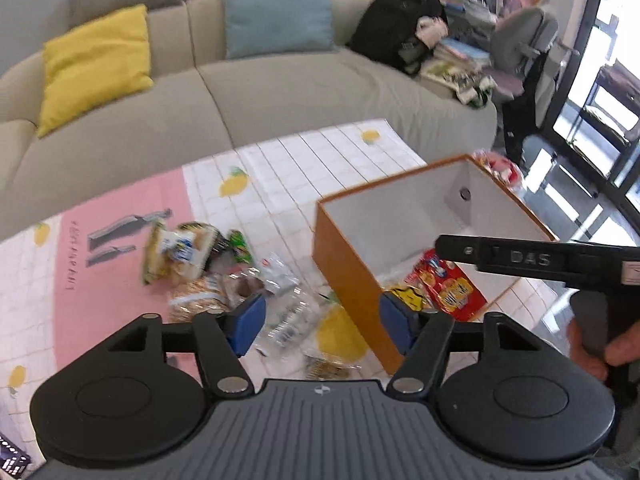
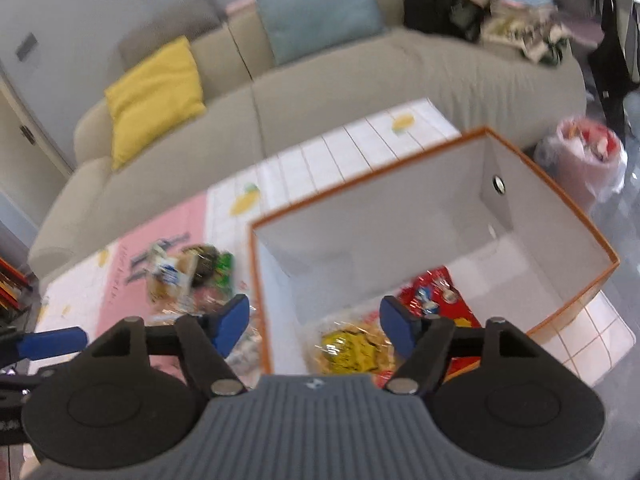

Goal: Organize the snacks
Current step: 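Move both tools back over the remaining snacks on the table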

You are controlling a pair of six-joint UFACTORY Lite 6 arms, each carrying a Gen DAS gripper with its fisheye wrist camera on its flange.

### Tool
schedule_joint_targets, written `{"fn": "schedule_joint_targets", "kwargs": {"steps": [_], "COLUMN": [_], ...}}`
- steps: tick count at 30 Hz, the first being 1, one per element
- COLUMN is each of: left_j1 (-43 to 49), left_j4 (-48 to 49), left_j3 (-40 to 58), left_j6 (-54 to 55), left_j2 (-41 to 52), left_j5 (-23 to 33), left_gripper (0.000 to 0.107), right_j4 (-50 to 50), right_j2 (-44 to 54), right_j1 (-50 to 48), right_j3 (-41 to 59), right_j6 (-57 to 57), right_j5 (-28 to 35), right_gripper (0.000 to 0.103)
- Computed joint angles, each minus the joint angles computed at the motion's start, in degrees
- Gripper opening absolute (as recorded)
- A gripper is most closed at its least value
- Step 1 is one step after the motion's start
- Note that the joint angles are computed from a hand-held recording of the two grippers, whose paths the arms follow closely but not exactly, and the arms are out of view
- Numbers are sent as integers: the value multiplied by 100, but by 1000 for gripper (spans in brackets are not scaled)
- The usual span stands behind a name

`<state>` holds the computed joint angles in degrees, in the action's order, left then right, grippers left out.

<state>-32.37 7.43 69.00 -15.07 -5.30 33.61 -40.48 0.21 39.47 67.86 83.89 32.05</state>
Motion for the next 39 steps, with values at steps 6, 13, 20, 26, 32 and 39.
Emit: {"fn": "schedule_joint_targets", "kwargs": {"steps": [6,13,20,26,32,39], "left_j1": [181,473,951,1445,1875,2086], "left_j4": [413,480,9,-419,-1203,-1450], "left_j3": [-957,-2320,-3024,-3385,-3609,-3476], "left_j6": [-228,-285,174,544,1521,1722], "left_j2": [-1073,-2376,-2741,-2735,-2306,-1483], "left_j5": [-185,-547,-613,-842,-1278,-1650], "left_gripper": [72,72,72,76,87,87], "right_j4": [-1644,-2580,-2659,-2525,-2398,-2250], "right_j2": [9,572,1361,2028,2557,3398], "right_j1": [1302,2587,3176,3233,3075,2644], "right_j3": [252,498,836,1230,1429,1952], "right_j6": [1584,2367,2406,2081,1819,1361], "right_j5": [878,1789,2119,1998,1737,1395], "right_gripper": [71,71,71,70,70,70]}}
